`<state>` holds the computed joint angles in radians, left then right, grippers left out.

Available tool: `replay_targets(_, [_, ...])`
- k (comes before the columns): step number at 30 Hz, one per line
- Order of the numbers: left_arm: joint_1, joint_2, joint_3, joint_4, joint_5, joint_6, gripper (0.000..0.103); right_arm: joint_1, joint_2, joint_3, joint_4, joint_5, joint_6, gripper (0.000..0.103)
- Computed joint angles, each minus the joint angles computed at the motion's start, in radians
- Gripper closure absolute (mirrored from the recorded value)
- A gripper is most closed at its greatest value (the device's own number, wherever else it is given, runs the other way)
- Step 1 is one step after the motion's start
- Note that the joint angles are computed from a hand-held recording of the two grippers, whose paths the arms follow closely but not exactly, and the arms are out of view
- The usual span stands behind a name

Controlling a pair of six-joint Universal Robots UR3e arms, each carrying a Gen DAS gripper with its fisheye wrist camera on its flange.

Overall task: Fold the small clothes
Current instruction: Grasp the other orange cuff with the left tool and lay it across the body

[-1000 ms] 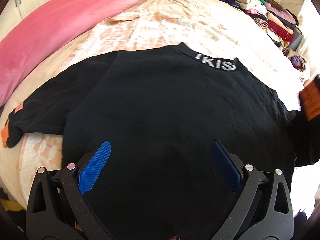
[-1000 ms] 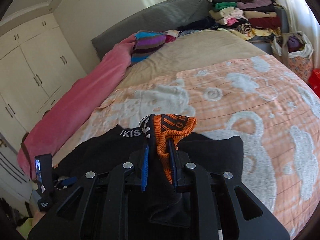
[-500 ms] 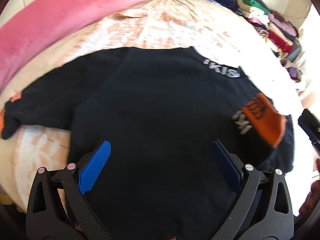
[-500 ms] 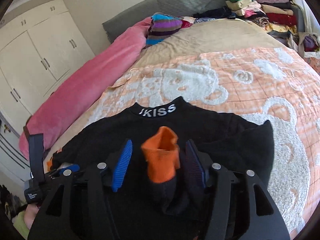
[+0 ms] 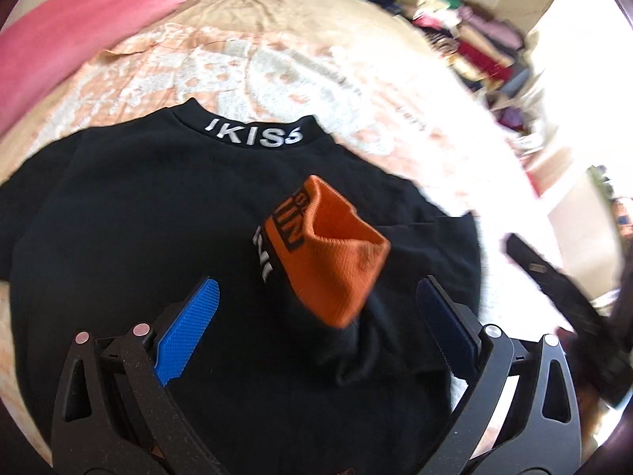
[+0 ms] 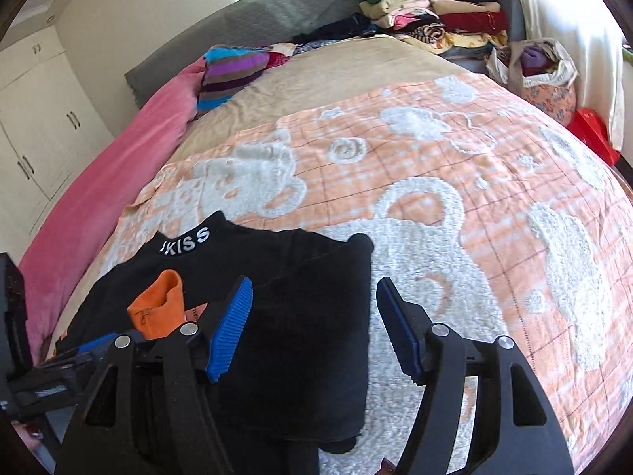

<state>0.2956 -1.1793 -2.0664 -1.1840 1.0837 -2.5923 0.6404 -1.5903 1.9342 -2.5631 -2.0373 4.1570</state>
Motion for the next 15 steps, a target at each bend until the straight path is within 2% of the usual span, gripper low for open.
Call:
replay_targets(1, [-0.052,-0.047,-0.006,0.087,0.047,-0.059,0.009,0.000,-0.010,0.010,0.001,-0.002,0.000,0.039])
replay_targets(2, [-0.070,-0.079,-0.002,0.122,0.070,-0.085,0.009,0.000,-0.023,0.024,0.000,-0.003,0.001,0.039])
replay_targets(4, [-0.051,-0.107,0.004,0.110,0.051,-0.083,0.018,-0.007,-0.033,0.043,-0.014,0.005,0.003,0.039])
replay_targets(6, [-0.045,-0.134,-0.005,0.157,0.041,-0.085,0.053,-0.014,-0.044,0.059,-0.022,0.012,0.005,0.039])
replay_targets(7, [-0.037,-0.135,-0.016,0.184,0.027,-0.066,0.063,-0.016,-0.047,0.065,-0.028,0.017,0.006,0.039])
replay_targets(8, [-0.032,-0.144,-0.012,0.194,0.017,-0.046,0.084,-0.018,-0.046,0.065,-0.032,0.022,0.006,0.039])
replay_targets(9, [-0.015,-0.158,-0.001,0.178,-0.007,-0.017,0.099,-0.018,-0.045,0.065,-0.035,0.026,0.001,0.039])
replay_targets(12, [0.077,-0.158,0.072,0.049,-0.124,0.051,0.100,-0.009,-0.024,0.041,-0.043,0.031,-0.011,0.039])
replay_targets(15, [0.215,-0.096,0.128,-0.092,-0.263,0.174,0.100,-0.002,0.013,0.003,-0.067,0.048,-0.044,0.039])
